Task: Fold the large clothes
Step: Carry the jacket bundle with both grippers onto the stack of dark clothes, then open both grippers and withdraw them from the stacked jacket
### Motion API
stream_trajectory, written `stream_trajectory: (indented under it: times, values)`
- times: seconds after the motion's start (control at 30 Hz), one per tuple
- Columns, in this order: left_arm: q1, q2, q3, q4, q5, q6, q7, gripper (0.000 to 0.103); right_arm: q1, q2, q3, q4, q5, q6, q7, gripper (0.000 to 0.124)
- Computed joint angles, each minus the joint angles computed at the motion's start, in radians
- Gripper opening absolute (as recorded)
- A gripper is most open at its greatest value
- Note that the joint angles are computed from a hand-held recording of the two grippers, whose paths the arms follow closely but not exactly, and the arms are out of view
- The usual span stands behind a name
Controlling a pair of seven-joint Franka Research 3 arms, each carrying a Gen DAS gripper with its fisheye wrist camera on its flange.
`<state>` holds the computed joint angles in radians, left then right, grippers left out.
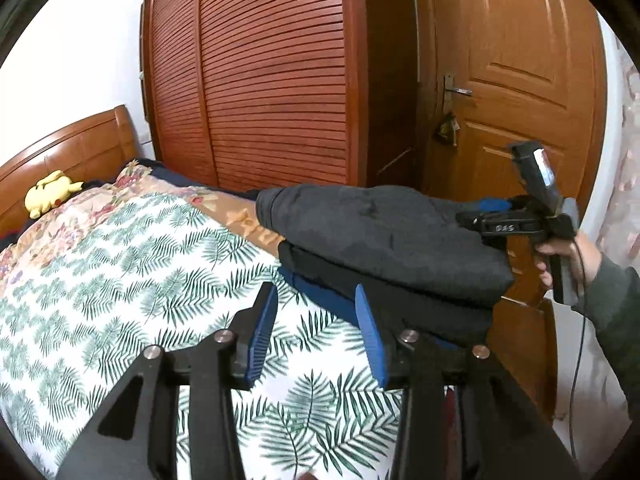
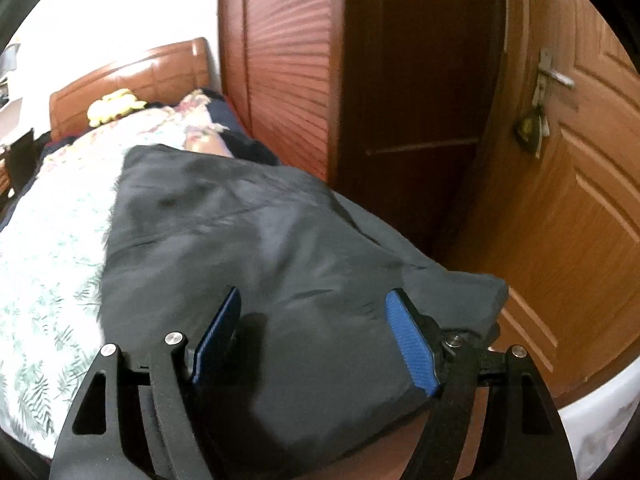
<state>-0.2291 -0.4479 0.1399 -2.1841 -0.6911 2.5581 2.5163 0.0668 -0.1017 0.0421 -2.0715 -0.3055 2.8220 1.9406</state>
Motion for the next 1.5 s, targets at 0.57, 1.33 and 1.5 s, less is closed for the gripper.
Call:
stream_trajectory:
  times: [0.57, 1.33, 1.5]
  values:
    - [0.022, -0.175, 0.022, -0.199, 0.111, -0.071, -0.157, 0.040, -0.050, -0.185, 0.220, -0.211, -0.132, 0.093, 0.239, 0.092]
    - [0.204, -0.321, 0.184, -0.441, 0.395, 0.116, -0.340, 0.040, 0.104, 0.099, 0.373, -0.031, -0.460, 0.160, 0.562, 0.092]
    - [0.258, -0.308, 0.219, -0.451, 0.418, 0.159, -0.346, 0.040, 0.187, 0.193, 0.349, 0.052, -0.417, 0.179, 0.493, 0.092]
